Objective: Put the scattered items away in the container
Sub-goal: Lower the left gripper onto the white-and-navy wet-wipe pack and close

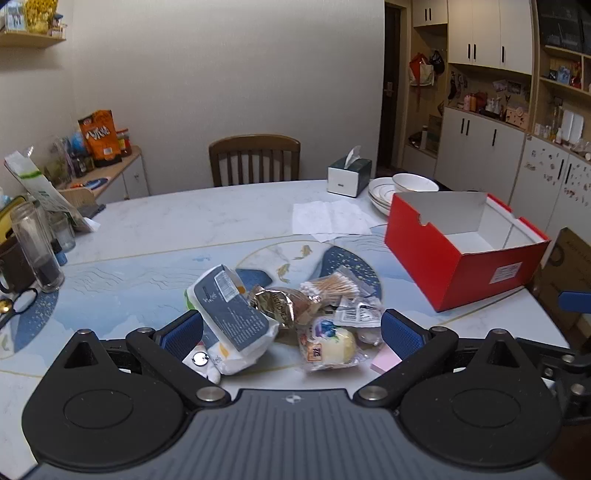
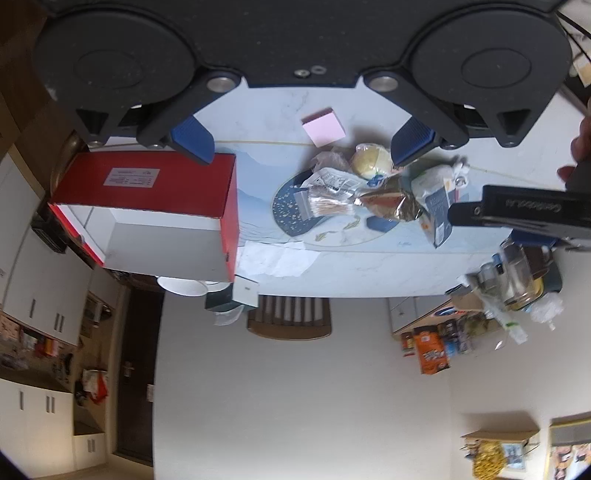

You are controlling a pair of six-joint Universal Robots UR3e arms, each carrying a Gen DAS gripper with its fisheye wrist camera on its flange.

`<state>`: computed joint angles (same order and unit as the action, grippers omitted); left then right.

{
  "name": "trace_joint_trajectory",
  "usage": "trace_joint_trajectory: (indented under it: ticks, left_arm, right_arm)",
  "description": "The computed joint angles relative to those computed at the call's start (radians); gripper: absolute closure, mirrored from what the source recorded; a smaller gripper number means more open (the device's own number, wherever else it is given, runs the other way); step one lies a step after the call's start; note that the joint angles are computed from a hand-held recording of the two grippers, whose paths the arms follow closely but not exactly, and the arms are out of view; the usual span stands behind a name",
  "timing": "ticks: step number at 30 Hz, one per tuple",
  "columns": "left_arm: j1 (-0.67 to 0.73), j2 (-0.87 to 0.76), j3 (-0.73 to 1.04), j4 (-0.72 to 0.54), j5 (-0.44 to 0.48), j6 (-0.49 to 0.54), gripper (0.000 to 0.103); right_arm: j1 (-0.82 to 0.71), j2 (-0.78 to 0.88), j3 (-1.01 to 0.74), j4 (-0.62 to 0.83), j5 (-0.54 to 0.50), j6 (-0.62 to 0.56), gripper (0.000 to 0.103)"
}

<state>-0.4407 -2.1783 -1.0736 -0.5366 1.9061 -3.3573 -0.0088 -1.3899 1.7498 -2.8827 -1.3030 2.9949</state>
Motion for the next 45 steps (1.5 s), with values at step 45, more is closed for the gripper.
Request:
trace_joint_trajectory:
  ticks: [45]
  left_arm:
    - [0.336, -0.463, 0.660, -0.406, -0.377, 0.098, 0.000]
  right_arm:
    - [0.156, 0.638, -0.673, 0.301, -0.152, -0.042, 0.018]
